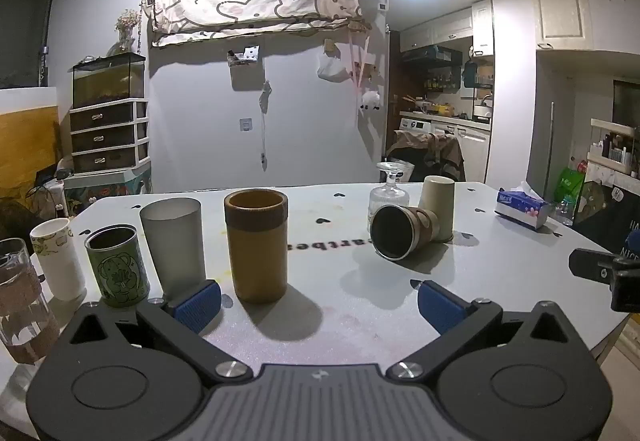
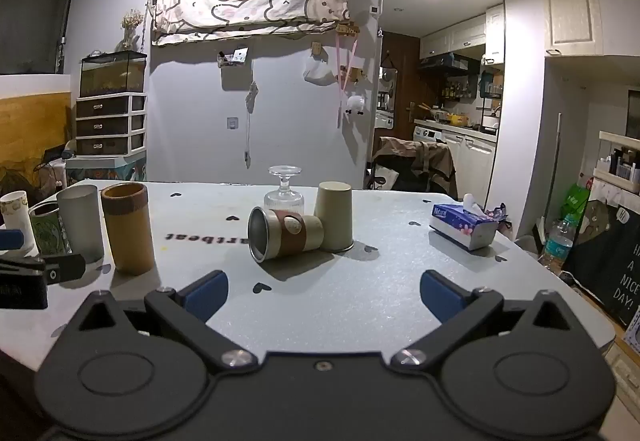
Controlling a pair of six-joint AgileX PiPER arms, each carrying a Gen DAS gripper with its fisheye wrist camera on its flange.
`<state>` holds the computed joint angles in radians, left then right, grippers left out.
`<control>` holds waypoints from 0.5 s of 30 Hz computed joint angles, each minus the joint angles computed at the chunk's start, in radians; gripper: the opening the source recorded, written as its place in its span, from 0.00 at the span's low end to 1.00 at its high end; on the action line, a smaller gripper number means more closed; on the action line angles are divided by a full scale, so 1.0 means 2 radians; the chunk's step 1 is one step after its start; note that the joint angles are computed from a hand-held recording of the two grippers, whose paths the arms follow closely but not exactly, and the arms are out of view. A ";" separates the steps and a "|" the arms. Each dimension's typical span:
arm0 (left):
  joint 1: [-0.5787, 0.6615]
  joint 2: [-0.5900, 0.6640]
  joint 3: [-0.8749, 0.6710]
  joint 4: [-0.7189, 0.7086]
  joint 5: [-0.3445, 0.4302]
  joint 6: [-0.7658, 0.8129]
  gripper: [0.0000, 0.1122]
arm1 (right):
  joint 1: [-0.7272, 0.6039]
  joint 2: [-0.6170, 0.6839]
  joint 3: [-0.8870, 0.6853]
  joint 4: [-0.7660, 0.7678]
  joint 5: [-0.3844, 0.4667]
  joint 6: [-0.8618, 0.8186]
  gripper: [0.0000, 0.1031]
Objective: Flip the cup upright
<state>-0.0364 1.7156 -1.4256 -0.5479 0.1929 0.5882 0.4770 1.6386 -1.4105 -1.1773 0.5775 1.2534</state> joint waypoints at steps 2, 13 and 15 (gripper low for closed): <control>0.000 0.000 0.001 0.002 -0.001 -0.003 0.92 | 0.000 0.000 0.000 -0.001 0.000 0.000 1.00; 0.002 0.000 0.000 -0.014 0.003 0.010 0.92 | 0.002 0.000 -0.004 0.006 -0.001 -0.006 1.00; 0.001 0.000 -0.001 -0.004 0.002 0.000 0.92 | 0.004 0.001 -0.004 0.005 0.001 -0.005 1.00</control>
